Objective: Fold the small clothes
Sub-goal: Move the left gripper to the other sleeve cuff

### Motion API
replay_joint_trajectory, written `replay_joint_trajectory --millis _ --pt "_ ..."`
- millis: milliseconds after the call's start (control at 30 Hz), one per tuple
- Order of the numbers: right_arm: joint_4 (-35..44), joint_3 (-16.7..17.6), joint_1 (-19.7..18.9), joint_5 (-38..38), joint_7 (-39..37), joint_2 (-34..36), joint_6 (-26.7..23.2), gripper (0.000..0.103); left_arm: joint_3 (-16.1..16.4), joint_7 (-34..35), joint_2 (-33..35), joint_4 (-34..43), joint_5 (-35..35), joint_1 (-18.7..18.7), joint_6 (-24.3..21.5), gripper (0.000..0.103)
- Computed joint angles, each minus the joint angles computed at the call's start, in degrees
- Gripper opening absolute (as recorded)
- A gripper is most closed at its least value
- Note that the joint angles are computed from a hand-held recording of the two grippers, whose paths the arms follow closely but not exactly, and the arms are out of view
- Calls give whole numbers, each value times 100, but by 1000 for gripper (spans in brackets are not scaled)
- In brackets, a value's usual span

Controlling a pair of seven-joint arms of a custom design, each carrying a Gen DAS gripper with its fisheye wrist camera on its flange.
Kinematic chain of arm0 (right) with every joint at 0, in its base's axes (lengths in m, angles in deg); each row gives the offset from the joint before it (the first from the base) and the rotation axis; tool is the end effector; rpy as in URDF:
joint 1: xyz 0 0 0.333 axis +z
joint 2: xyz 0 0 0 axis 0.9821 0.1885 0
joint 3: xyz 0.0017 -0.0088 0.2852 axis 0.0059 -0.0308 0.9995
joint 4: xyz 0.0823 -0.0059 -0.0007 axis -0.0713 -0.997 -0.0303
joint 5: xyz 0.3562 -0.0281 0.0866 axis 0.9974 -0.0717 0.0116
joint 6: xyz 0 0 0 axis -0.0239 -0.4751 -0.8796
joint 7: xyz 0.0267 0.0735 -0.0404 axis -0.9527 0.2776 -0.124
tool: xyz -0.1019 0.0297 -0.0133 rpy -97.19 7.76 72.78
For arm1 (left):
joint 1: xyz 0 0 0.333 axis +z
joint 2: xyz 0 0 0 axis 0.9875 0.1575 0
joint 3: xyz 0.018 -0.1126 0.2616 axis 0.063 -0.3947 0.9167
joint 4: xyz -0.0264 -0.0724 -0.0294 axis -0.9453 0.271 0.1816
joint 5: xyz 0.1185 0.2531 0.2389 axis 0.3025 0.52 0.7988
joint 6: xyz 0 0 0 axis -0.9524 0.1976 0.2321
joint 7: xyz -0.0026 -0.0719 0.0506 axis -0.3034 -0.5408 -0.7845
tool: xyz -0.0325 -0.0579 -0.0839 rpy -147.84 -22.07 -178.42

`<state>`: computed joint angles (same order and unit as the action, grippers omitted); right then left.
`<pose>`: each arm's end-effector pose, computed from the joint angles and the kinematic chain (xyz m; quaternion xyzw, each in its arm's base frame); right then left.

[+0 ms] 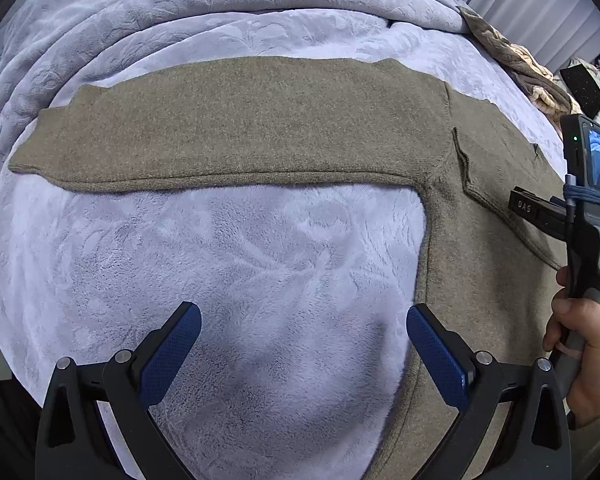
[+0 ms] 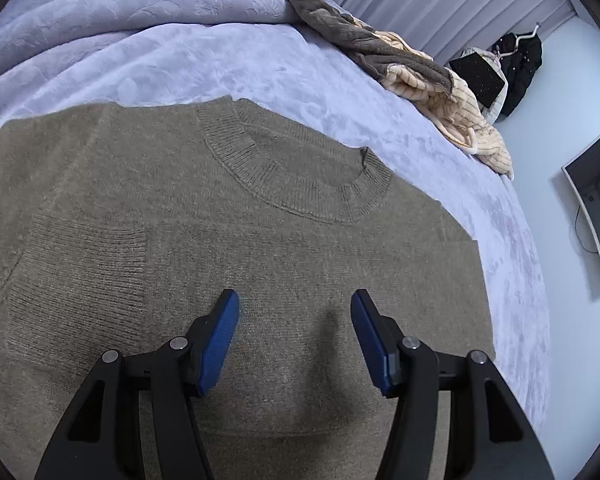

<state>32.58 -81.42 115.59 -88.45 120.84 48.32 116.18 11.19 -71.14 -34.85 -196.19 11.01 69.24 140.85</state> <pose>0.6491 0.4009 0.3737 -0.8448 0.4269 -0.3135 0.0758 0.4162 -0.2187 0.3878 -0.9174 0.3593 -0.1401 0.0982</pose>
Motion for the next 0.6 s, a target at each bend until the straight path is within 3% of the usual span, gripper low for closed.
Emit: replay_joint_trajectory --millis 267,433,533,600 --pt "-1069 45 432 -564 163 -559 685 62 61 -4 -54 -164 -89 55 18 103" --pt "-1197 263 419 -435 -46 -669 787 62 73 -90 -320 -447 -160 121 10 103" --pt "-1465 767 82 176 -776 -888 993 62 109 -155 -705 -833 -171 221 132 103" --pt "-1856 1411 -486 1173 -1655 -1202 1238 62 163 -268 -1138 -1314 -262 334 383 103"
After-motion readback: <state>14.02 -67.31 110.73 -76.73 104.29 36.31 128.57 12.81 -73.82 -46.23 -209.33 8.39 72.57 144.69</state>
